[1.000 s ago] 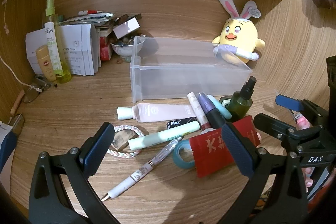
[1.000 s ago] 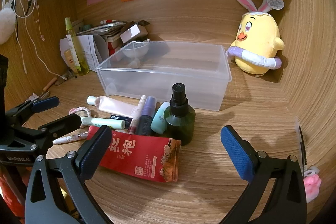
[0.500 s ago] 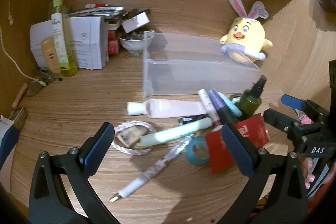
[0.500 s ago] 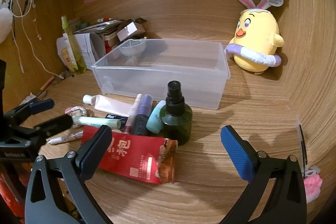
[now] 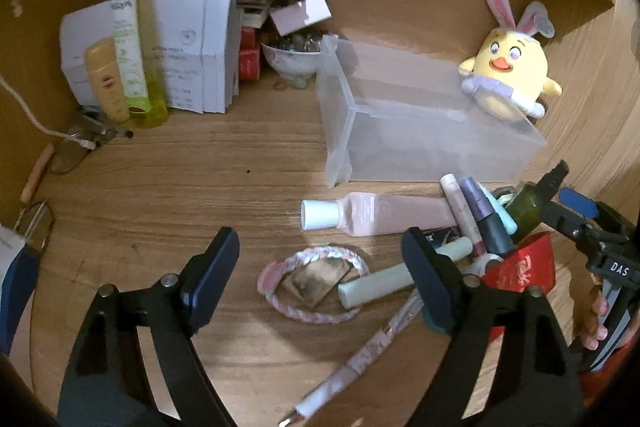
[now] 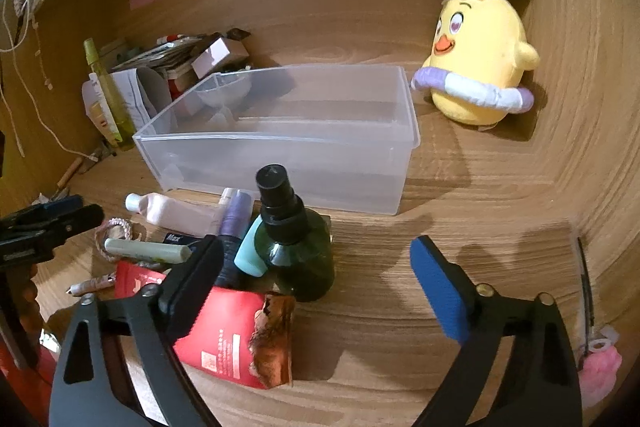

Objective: Organize objects
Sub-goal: 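Grasp the pink tube with the left tool while the right tool grasps the green spray bottle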

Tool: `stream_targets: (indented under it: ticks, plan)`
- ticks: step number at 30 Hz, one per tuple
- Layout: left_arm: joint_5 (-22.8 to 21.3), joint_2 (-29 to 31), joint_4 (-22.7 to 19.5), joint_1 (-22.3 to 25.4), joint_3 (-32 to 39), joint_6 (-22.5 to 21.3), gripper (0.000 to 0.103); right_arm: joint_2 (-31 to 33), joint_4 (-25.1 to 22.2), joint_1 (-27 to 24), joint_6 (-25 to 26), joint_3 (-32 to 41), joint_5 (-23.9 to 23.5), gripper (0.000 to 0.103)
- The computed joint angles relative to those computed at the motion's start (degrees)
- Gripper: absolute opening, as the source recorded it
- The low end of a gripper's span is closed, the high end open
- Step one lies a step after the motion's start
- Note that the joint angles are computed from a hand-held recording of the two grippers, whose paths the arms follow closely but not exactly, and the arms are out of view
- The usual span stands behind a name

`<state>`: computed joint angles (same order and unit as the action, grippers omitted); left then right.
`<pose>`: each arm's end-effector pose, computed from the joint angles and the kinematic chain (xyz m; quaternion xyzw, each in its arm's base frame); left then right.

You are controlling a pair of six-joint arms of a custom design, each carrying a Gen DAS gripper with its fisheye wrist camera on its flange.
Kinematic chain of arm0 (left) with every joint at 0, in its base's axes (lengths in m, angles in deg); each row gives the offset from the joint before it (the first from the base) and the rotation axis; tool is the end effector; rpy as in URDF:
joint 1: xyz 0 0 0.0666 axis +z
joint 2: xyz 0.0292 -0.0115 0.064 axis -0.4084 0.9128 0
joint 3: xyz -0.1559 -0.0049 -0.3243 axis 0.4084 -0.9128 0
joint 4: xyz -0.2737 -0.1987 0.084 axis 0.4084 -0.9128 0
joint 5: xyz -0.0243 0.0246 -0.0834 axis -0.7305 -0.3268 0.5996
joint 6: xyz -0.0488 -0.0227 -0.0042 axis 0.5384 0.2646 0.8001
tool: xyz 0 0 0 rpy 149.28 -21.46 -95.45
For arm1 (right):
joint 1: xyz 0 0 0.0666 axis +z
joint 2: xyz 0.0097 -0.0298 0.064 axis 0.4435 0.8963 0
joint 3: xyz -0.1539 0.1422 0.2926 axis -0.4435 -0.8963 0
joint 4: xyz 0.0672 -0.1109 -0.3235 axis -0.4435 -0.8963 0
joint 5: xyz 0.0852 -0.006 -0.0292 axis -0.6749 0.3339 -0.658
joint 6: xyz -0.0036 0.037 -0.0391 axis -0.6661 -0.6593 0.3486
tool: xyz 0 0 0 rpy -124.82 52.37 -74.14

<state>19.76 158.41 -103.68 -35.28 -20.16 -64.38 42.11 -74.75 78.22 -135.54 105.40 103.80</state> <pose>0.4289 -0.0982 0.3283 0.2343 0.8933 -0.1733 0.3423 0.3008 0.3447 0.3472 0.1370 0.8984 -0.0006 0.4172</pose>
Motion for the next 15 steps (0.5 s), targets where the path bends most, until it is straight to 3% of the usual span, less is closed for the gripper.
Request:
stream_targets:
  ticks: [4, 7, 13, 15]
  plan:
    - [-1.78, 2.92, -1.54, -1.65, 3.04, -2.15, 0.082, 0.21, 1.12, -0.87, 1.24, -0.2, -1.68, 0.078]
    - [-2.53, 5.52, -3.95, -2.52, 5.96, -3.87, 0.073, 0.43, 1.31, -1.32, 2.09, -0.1, -2.46, 0.074]
    - [0.15, 10.92, -10.33, -1.99, 11.75, -4.98, 0.05, 1.02, 2.4, -2.49, 3.74, 0.0, -5.04, 0.06]
    - [1.47, 11.4, -10.82, -1.54, 12.13, -4.96, 0.048, 1.22, 3.24, -2.86, 4.54, -0.02, -6.07, 0.054]
